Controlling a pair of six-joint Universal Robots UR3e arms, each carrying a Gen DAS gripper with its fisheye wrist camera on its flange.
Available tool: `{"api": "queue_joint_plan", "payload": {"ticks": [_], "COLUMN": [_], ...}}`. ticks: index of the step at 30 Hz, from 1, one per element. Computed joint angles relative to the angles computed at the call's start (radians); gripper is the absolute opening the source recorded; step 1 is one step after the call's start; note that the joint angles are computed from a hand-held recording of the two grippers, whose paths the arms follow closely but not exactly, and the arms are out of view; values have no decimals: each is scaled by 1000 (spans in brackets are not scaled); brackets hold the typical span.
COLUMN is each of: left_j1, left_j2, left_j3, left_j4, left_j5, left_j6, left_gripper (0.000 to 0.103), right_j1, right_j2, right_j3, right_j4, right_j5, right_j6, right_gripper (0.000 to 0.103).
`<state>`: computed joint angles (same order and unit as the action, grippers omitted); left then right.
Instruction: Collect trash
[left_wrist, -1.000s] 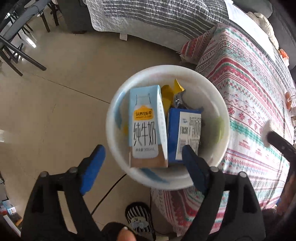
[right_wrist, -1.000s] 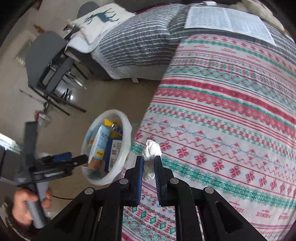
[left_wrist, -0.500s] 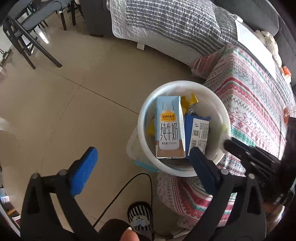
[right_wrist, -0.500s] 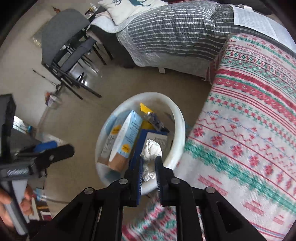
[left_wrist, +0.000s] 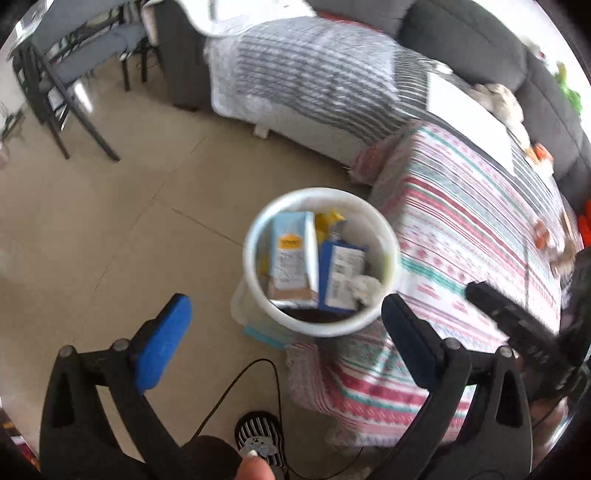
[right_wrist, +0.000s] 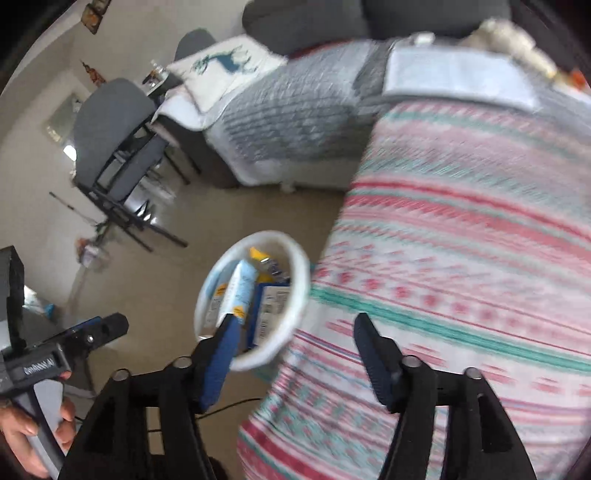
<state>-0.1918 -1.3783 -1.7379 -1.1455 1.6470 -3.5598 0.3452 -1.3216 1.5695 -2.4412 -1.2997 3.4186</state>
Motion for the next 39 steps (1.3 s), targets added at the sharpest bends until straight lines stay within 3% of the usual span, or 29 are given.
{"api": "queue_joint_plan", "payload": {"ticks": [3, 7, 10, 14, 19, 23, 25, 28, 39], "left_j1": [-113, -268, -422, -572, -746, -783, -800, -815, -833], "left_j2": [33, 61, 45, 15, -103, -166, -184, -201, -229], "left_j3": [0, -23, -41, -55, -2, 37, 55, 71, 91], "left_j4": [11, 49, 84, 123, 106, 98, 96, 93, 101], "left_j5": [17, 75, 182, 284, 489, 529, 547, 553, 536], "left_j6": [-41, -129, -241, -365, -502, -512, -513, -522, -529], "left_gripper": [102, 102, 102, 102, 102, 102, 102, 102, 102], "right_j1": [-7, -11, -31, 21, 145, 3, 3, -42, 21], "right_j2": [-233, -508, -699, -943, -1051, -1178, -1182, -1200, -1130], "right_j3": [151, 300, 389, 537, 703, 732, 737, 741, 743], "right_j4": [23, 109, 192, 214, 174, 239, 236, 261, 214], "right_j5": [-106, -221, -280, -428, -681, -596, -633, -577, -599], "right_j6": [-25, -42, -32, -21, 62, 16, 23, 0, 24], "right_gripper": [84, 87, 89, 102, 102, 102, 102, 102, 102]}}
